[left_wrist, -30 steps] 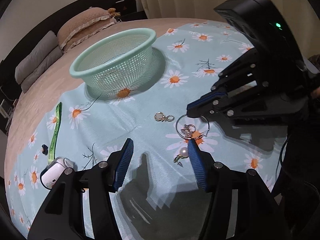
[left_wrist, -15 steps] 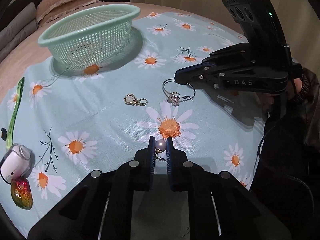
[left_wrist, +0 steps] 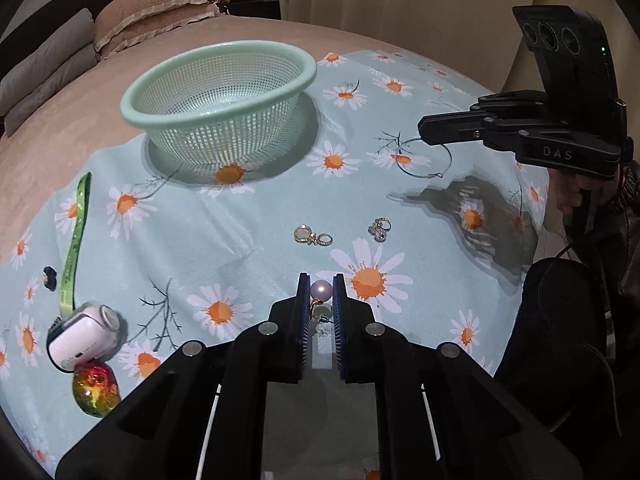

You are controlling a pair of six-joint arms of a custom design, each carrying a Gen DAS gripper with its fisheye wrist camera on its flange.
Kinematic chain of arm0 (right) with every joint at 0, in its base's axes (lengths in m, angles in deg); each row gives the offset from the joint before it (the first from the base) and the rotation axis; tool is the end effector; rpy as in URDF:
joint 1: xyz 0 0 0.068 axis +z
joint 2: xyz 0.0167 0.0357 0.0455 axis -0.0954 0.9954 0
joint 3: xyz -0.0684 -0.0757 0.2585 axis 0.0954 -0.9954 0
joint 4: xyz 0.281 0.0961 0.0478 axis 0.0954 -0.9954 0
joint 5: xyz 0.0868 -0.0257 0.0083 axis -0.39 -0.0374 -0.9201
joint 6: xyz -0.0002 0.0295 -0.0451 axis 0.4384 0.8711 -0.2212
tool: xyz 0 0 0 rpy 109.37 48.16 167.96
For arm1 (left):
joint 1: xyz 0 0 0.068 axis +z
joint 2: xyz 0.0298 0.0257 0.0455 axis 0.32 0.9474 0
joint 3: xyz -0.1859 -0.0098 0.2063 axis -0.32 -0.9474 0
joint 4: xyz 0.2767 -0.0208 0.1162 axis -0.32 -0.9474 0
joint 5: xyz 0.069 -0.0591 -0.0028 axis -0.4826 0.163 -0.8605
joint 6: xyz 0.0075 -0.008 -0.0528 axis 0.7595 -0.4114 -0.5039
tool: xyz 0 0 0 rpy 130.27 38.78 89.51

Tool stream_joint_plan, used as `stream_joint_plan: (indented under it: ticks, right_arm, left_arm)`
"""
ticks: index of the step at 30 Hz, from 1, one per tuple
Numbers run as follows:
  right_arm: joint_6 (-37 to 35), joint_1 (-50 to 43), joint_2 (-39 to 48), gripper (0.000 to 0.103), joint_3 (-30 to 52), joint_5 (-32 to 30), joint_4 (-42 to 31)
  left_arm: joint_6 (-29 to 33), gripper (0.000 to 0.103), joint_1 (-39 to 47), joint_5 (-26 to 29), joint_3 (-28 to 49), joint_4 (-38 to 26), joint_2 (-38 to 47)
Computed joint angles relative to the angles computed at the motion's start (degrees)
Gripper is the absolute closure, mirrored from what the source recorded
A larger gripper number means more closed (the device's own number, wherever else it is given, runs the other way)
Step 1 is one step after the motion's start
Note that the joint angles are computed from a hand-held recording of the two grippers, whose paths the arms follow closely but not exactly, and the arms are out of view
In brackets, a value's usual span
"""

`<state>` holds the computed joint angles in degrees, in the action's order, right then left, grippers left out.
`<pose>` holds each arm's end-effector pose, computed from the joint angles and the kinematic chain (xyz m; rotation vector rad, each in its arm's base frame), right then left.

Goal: Organize jewelry
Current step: 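Grasp the silver hoop earrings with the right tool while the left tool grasps the pearl earring, then carry both earrings over the green basket and open both tools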

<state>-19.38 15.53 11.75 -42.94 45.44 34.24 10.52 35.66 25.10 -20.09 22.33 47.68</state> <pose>0.2628 0.1078 0.0988 -0.4875 2.2991 0.4015 0.2834 0.0661 0.0748 1.0072 2.3599 -0.4158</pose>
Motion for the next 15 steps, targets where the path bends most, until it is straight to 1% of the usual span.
stream_joint_plan:
  ticks: [4, 6, 7, 9, 10, 12, 15]
  right_arm:
    - [-3.38, 0.39, -6.19, 0.101, 1.87, 1.82, -5.91]
    - [-5.23, 0.23, -7.34, 0.101, 4.01, 2.64, -8.26]
    - [-5.95, 0.14, -7.38, 0.101, 5.36, 3.04, -9.09]
    - [-7.02, -0.22, -6.49, 0.101, 8.33, 3.65, -9.94]
    - [-7.32, -0.43, -5.42, 0.101, 9.96, 3.58, -9.9]
    - [-7.5, -1.11, -2.72, 0.101, 13.33, 2.69, -9.17]
    - [-7.18, -1.88, 2.81, 0.101, 19.3, 1.63, -8.03]
  left_arm:
    - [-0.61, 0.091, -0.42, -0.57, 1.85, -1.92, -2.88]
    - [-0.98, 0.091, -1.13, -0.7, 3.06, -2.48, -3.59]
    - [-0.68, 0.091, -1.09, 0.39, 4.18, -3.58, -3.68]
    - [0.02, 0.091, -1.03, 4.57, 7.6, -7.19, -2.97]
    - [-0.06, 0.091, -1.43, 5.78, 8.54, -7.47, -2.92]
    - [-1.84, 0.091, -2.8, 6.91, 11.09, -7.01, -2.05]
    - [-5.76, 0.091, -5.03, 7.14, 15.51, -4.06, 0.77]
